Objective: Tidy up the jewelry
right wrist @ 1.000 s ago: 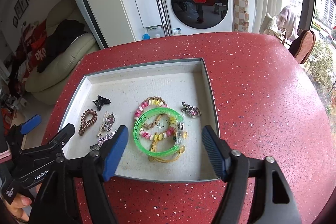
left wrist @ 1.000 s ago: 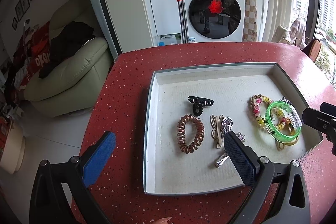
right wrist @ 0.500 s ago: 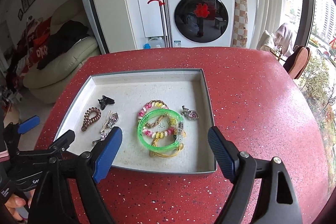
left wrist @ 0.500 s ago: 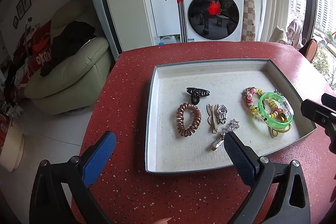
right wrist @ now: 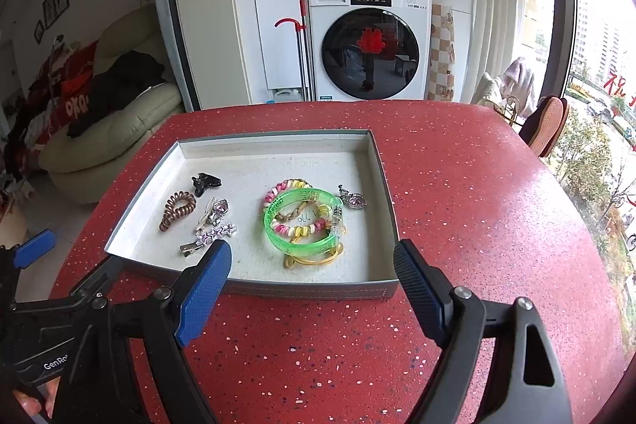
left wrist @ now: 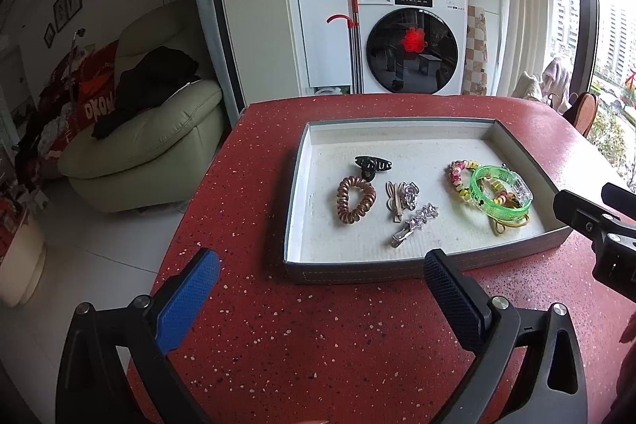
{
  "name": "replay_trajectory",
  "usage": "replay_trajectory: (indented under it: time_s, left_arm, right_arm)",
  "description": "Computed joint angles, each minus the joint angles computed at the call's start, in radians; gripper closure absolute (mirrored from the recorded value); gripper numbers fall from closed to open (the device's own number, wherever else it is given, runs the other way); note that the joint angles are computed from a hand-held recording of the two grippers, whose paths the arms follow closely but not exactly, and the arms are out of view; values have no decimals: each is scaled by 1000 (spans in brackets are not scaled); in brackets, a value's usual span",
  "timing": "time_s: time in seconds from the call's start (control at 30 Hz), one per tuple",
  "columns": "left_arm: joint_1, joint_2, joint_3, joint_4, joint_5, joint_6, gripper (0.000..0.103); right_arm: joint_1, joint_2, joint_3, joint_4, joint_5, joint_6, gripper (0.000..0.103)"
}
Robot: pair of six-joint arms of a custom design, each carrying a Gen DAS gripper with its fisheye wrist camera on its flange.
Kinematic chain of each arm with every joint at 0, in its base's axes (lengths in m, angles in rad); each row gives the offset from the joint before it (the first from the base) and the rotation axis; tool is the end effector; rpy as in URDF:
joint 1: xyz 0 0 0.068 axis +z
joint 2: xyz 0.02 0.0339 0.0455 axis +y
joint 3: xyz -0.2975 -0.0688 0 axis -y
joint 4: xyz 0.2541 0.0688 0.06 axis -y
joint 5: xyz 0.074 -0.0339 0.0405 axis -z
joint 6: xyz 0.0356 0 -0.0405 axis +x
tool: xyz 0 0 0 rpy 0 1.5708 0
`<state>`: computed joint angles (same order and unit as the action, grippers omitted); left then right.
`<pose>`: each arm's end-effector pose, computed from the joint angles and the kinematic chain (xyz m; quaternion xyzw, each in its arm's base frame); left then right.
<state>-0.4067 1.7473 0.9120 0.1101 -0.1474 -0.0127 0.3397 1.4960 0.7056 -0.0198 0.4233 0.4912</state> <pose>0.3409 -0.1411 0.1858 0.1484 0.8978 -0.0195 0.4142 0.2807 0.0837 0.1947 0.1465 0.8993 -0.0320 0.4108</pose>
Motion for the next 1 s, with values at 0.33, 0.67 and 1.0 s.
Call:
replay_trajectory:
  time_s: [0.33, 0.67, 1.0]
  left_arm:
    - [-9, -20, -41, 32, -11, -23, 0]
    - [-9, -23, -47, 30, -10, -27, 0]
    - [-11, -24, -46, 24, -10, -25, 0]
  right_arm:
    - [15, -28, -35, -10, 46, 33, 17]
    - [20, -27, -36, -6, 47, 27, 17]
    - [22, -28, -35, -8, 51, 31, 17]
